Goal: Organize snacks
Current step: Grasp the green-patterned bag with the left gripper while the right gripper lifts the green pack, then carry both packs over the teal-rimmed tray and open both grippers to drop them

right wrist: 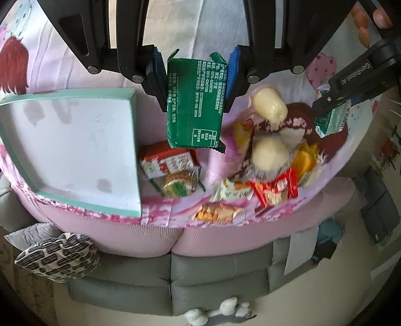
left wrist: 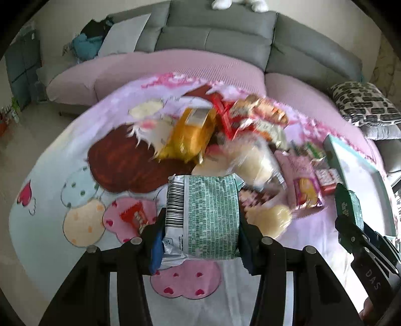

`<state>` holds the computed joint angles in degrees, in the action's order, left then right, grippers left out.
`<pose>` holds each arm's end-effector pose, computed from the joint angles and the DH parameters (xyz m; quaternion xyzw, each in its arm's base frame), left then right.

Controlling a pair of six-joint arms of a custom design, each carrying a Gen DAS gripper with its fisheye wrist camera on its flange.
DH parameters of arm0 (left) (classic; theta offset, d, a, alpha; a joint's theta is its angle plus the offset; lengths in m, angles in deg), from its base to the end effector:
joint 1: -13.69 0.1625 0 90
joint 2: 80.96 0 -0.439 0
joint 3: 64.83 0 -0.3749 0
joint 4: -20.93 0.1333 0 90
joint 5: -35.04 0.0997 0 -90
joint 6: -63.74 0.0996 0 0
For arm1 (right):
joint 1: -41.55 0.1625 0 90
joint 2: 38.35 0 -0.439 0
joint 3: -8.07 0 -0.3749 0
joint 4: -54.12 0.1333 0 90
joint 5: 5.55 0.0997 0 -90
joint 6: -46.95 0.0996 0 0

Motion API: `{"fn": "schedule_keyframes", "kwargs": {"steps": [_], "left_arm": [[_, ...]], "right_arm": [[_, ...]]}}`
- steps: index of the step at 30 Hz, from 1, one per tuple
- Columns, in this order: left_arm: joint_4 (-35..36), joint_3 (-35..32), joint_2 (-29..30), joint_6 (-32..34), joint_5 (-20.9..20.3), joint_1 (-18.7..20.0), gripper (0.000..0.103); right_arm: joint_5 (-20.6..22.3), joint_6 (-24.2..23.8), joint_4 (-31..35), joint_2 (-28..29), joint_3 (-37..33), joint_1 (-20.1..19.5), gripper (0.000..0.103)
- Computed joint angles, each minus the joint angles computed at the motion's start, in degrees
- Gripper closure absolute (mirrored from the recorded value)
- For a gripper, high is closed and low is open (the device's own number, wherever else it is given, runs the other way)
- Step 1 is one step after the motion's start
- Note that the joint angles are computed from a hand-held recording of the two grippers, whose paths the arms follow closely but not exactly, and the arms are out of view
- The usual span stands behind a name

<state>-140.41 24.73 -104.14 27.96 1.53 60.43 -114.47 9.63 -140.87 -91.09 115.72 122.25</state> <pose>-0.2933 -0.6273 -0.0544 0.0370 0.8796 -0.3303 0.3405 -0.0001 -0.6257 0.2211 0.1489 -0.8839 0.3245 0.3020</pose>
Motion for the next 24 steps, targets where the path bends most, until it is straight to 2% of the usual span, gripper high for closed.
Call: {"fn": "schedule_keyframes", "kwargs": {"steps": [5,11,14,18,24], "left_arm": [[-0.39,-4.27,1.94,5.2,-0.99,-0.75,0.052],[2.07,-14.13,6.25,10.85,-3.16,-1.49,0.052],[2.64,-20.79,9.51,15.05,-4.42,-1.82,0.052],[5.15,-30.62,14.58,20.6,-6.9,-2.19,0.052],[12.7,-47.83,23.68,26.88,-12.0,-2.51,0.052]], "right_arm": [[0.29,1.26,-0.16,-1.17,-1.03,-0.04,0.061],[-0.9,4.35,1.44,-2.88,-4.11,-0.62,0.06],[-0.84,6.0,2.53,-3.5,-6.2,-1.15,0.06],[-3.39,6.67,3.03,-3.18,-9.79,-1.57,0.06],[-5.97,8.8,3.86,-3.13,-14.04,-3.84,0.06]]}}
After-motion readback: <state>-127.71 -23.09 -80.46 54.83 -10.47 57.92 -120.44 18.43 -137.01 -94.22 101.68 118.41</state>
